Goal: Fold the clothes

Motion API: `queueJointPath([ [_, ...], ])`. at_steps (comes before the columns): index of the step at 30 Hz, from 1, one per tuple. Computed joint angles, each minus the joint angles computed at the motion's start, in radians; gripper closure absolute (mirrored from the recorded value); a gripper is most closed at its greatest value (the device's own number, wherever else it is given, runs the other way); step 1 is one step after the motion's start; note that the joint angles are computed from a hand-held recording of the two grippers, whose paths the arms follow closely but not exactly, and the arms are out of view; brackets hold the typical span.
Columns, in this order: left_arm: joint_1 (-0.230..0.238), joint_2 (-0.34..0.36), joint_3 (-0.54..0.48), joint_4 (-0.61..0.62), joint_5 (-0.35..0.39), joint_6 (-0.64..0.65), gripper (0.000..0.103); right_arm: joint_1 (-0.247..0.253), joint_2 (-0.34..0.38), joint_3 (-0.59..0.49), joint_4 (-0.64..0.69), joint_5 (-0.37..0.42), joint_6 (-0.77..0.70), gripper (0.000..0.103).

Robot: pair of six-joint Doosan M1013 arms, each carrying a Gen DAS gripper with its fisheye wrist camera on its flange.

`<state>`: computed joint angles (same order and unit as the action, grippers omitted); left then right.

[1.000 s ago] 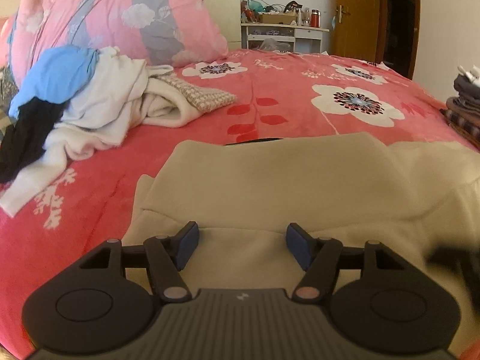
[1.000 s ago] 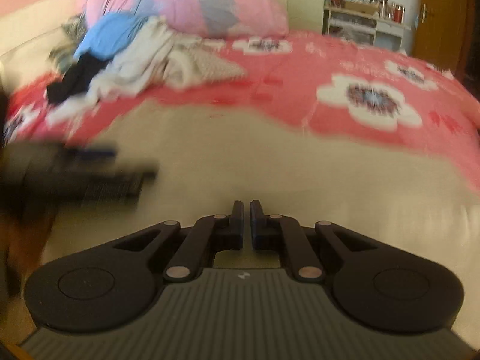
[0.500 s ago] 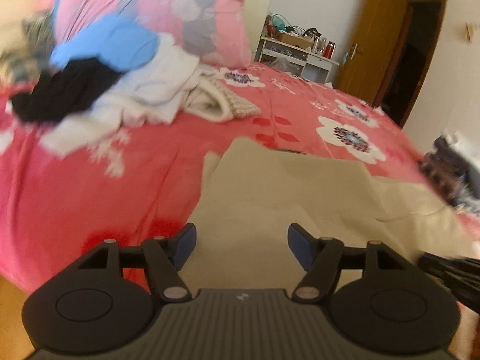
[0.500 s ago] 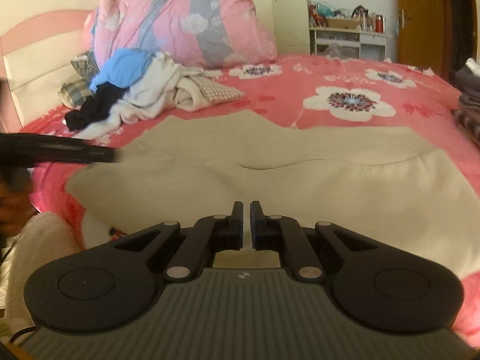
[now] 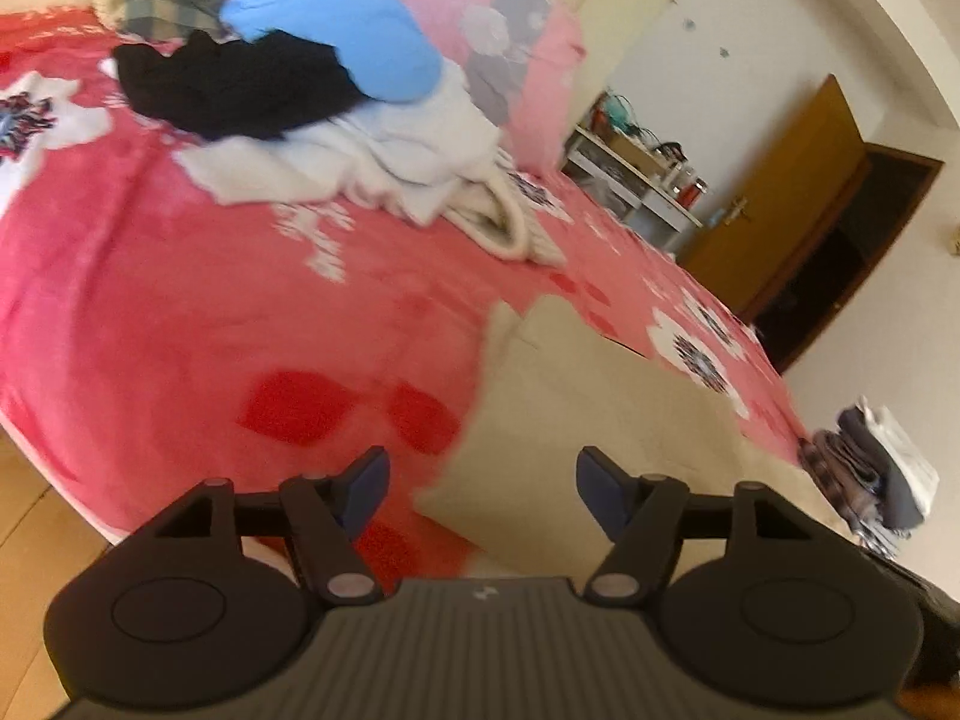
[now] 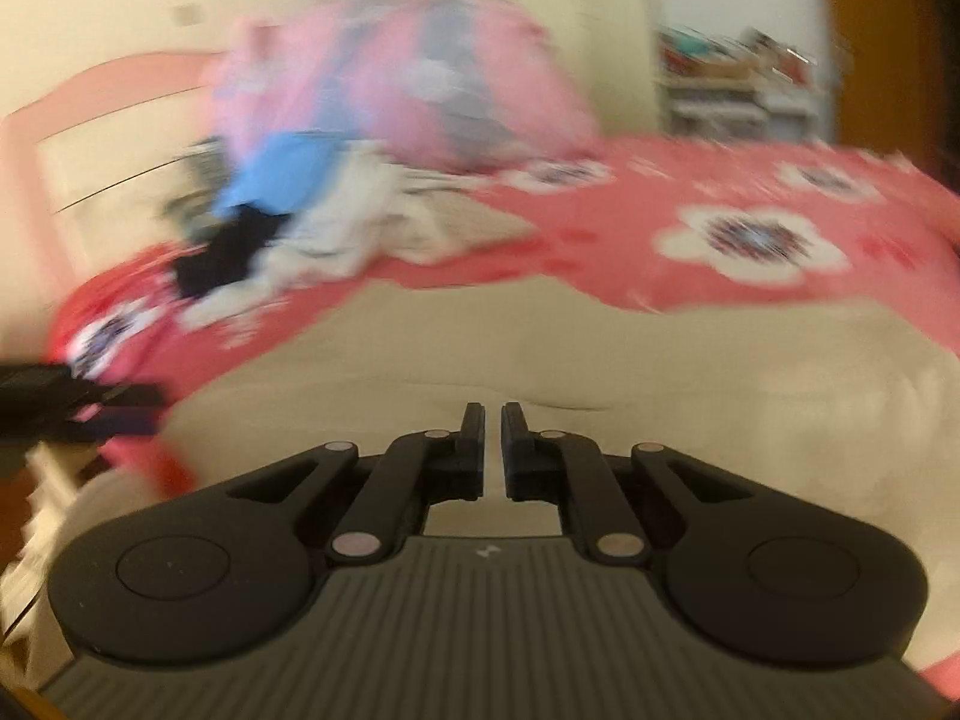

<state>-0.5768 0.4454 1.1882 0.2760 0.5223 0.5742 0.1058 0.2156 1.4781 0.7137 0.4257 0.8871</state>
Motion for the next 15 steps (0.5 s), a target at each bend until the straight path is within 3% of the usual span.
queueJointPath([
  [3, 0.020, -0.014, 0.031, -0.011, -0.028, -0.067, 0.033, 0.036, 0.011, -0.010, 0.111, 0.052, -0.292, 0.069],
  [8, 0.048, -0.048, 0.099, -0.031, -0.116, -0.152, 0.033, 0.137, 0.071, -0.069, -0.004, 0.086, -0.504, 0.058],
  [10, 0.056, -0.056, 0.114, -0.042, -0.133, -0.152, 0.033, 0.170, 0.097, -0.093, -0.102, 0.079, -0.520, 0.057],
  [12, 0.064, -0.066, 0.134, -0.070, -0.156, -0.130, 0.033, 0.204, 0.120, -0.102, -0.256, 0.016, -0.496, 0.051],
  [15, 0.081, -0.067, 0.149, -0.207, -0.203, -0.022, 0.033, 0.234, 0.148, -0.113, -0.451, -0.070, -0.420, 0.050],
])
